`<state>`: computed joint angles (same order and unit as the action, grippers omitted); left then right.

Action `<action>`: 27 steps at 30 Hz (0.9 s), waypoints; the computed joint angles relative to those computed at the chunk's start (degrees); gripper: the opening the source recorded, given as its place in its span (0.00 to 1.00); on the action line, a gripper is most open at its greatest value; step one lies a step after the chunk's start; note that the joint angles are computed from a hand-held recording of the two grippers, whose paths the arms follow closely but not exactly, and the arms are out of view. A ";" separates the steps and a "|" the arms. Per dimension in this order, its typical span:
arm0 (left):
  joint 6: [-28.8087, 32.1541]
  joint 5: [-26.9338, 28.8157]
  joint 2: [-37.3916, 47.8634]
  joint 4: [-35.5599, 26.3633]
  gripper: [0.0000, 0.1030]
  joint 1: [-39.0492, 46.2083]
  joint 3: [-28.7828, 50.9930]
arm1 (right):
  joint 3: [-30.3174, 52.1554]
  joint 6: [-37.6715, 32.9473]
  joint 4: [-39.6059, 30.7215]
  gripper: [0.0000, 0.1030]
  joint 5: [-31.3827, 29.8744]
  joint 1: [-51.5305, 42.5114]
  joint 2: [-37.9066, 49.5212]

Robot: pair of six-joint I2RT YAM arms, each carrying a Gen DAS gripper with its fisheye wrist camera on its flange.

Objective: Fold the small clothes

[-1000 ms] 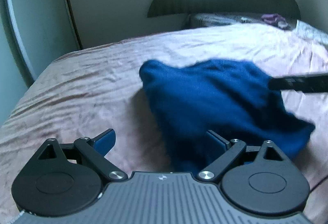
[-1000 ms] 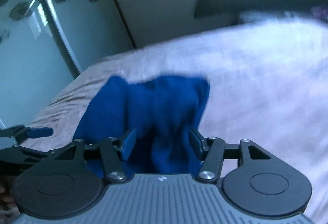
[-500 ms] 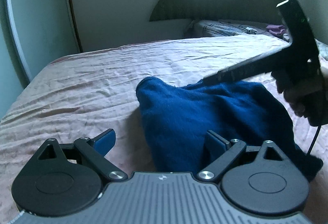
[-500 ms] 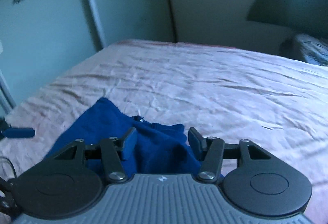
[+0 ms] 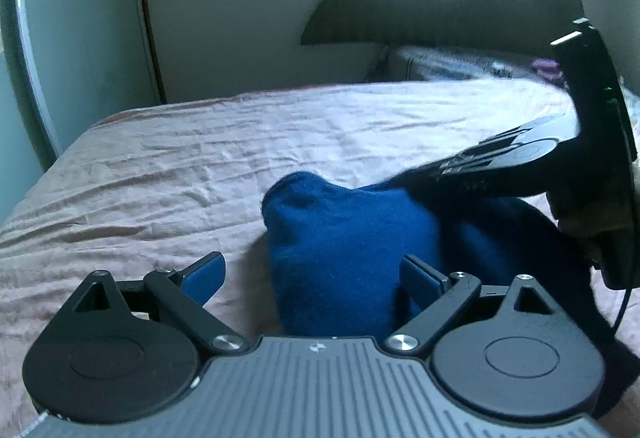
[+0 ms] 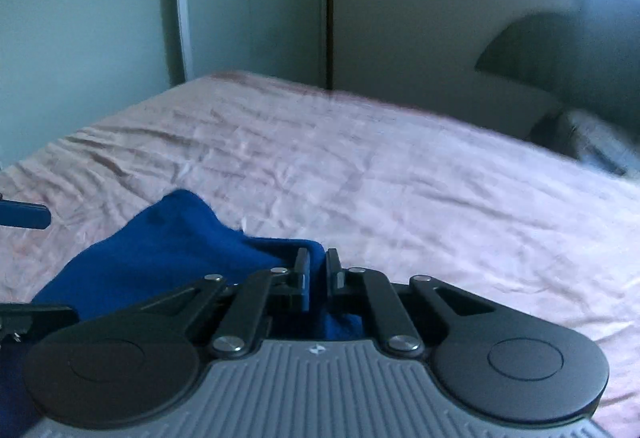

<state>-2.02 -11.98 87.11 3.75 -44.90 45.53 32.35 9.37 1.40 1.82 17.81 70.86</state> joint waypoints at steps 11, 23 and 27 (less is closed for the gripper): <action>-1.00 0.38 0.80 -1.21 0.94 0.42 0.30 | -3.13 5.61 -9.92 0.17 3.56 8.27 -15.01; -1.19 -1.39 2.51 -0.18 0.99 -0.23 0.16 | -3.52 14.13 -12.64 0.18 10.40 12.53 -15.65; -1.57 -1.48 2.62 0.06 1.00 -0.23 0.00 | -4.78 15.01 -14.50 0.36 9.53 14.44 -18.21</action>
